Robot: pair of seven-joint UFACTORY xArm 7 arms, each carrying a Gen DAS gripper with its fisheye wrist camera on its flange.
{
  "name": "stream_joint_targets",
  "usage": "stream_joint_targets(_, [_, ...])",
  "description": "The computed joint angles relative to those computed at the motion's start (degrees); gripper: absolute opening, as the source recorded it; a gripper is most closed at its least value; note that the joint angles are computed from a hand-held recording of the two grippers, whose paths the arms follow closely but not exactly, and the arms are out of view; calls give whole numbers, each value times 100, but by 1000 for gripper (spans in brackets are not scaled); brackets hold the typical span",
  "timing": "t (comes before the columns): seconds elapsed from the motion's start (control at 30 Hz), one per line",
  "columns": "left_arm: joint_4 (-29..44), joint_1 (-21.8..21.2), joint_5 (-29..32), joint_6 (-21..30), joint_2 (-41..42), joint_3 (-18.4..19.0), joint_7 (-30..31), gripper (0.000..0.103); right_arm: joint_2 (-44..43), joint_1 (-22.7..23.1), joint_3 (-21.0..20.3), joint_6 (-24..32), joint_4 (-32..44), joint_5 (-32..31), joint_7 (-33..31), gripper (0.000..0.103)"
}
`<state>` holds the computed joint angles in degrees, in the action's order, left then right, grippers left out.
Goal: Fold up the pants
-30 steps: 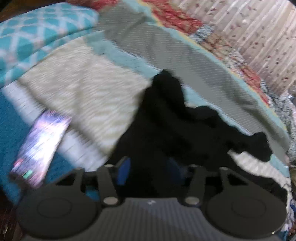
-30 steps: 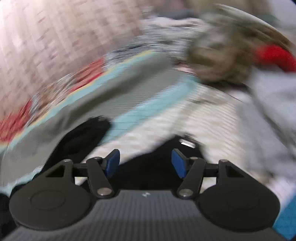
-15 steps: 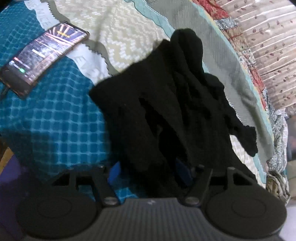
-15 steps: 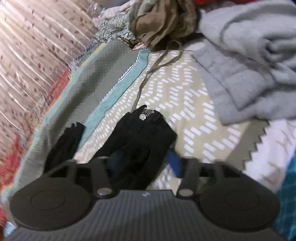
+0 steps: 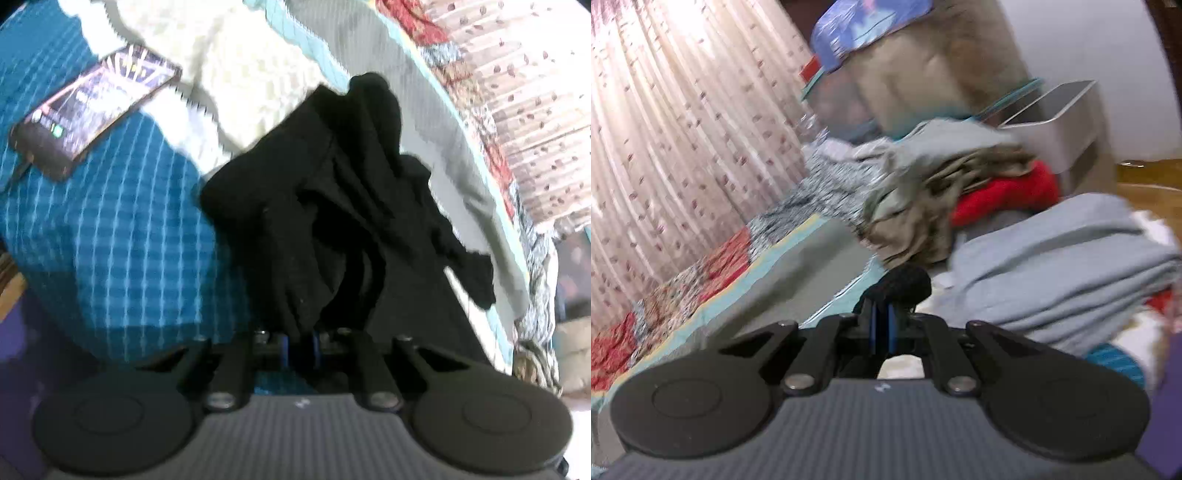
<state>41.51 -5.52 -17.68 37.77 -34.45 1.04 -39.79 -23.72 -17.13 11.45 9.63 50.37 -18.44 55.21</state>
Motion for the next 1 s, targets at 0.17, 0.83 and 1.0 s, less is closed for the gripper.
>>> stream_joint_targets(0.17, [-117,171,614,445,-120,-419,-287,10,-467,137,22,1005,-726,-105,20,9])
stream_joint_targets(0.83, [-762,-49,-224,-632,-564,627,286,63,-677,215,567,1579,-430,-1419,1716,60])
stream_joint_targets(1.0, [-1050,-475,-1113,-1748,-152,806,581,44,195,1288,384,1331,15,-826,806,60])
